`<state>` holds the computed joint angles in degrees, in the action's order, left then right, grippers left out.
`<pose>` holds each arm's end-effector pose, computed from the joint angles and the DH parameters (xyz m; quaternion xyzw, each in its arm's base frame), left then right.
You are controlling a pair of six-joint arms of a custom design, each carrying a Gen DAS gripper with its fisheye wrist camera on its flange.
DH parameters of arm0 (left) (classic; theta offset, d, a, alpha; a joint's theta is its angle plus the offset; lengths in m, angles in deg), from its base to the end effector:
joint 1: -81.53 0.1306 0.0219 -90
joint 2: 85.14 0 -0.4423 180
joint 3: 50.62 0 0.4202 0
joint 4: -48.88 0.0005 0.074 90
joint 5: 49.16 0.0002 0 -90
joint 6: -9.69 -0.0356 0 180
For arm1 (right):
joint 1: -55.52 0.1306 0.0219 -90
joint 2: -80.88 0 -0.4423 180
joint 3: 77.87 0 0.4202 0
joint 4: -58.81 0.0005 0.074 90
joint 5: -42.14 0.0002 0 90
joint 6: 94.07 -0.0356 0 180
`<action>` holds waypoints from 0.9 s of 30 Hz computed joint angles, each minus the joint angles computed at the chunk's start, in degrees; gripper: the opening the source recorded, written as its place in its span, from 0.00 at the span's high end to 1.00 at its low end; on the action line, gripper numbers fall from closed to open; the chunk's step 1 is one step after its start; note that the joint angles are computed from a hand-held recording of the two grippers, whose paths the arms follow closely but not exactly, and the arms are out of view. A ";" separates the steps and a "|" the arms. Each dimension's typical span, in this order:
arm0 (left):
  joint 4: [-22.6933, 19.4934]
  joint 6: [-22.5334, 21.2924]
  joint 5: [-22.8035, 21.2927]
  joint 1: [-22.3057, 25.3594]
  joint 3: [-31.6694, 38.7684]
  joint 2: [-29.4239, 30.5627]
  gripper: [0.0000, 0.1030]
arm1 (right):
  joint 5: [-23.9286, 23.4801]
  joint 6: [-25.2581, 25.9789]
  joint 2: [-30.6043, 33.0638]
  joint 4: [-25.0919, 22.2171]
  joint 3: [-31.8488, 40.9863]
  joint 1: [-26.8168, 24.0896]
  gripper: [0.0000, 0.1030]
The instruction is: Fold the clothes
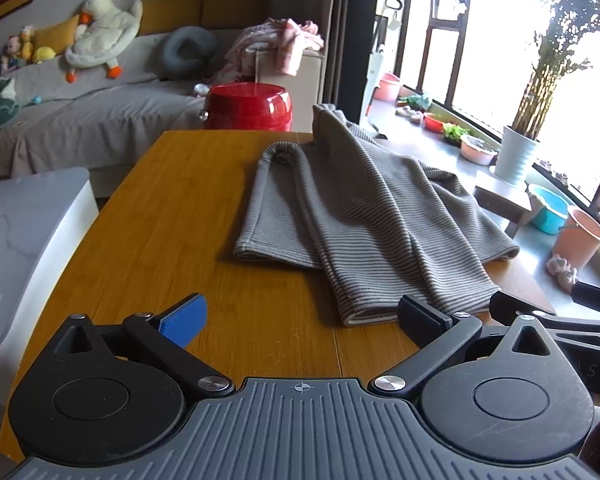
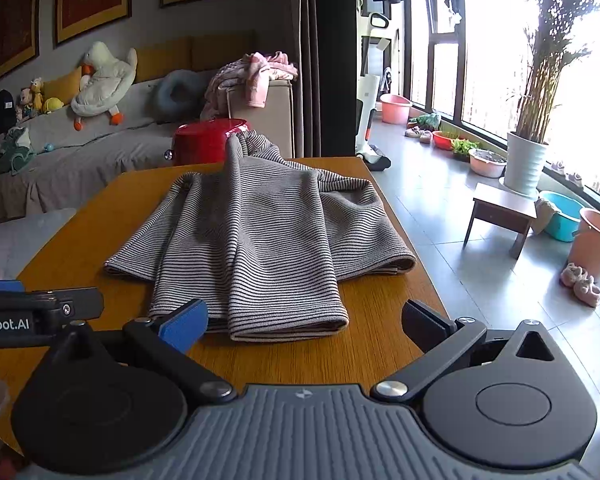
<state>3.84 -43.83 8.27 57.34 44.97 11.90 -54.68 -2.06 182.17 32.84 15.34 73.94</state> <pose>0.5254 -0.2156 0.4834 -0.1988 0.8753 0.0451 0.4386 0.5823 0.1979 0.4439 -0.1838 0.8627 0.1188 0.4560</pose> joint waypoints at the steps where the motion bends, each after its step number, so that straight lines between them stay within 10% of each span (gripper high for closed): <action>1: -0.36 -0.02 -0.01 0.01 0.05 0.00 0.00 | 0.02 0.16 -0.02 0.16 0.02 0.04 0.00; 27: -6.43 1.51 1.00 -0.05 0.77 -0.19 0.00 | 1.60 2.33 -1.43 1.04 -1.30 1.01 0.00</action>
<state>-2.59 -42.31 9.27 57.30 45.74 11.72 -53.08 0.27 180.74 33.88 14.04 74.95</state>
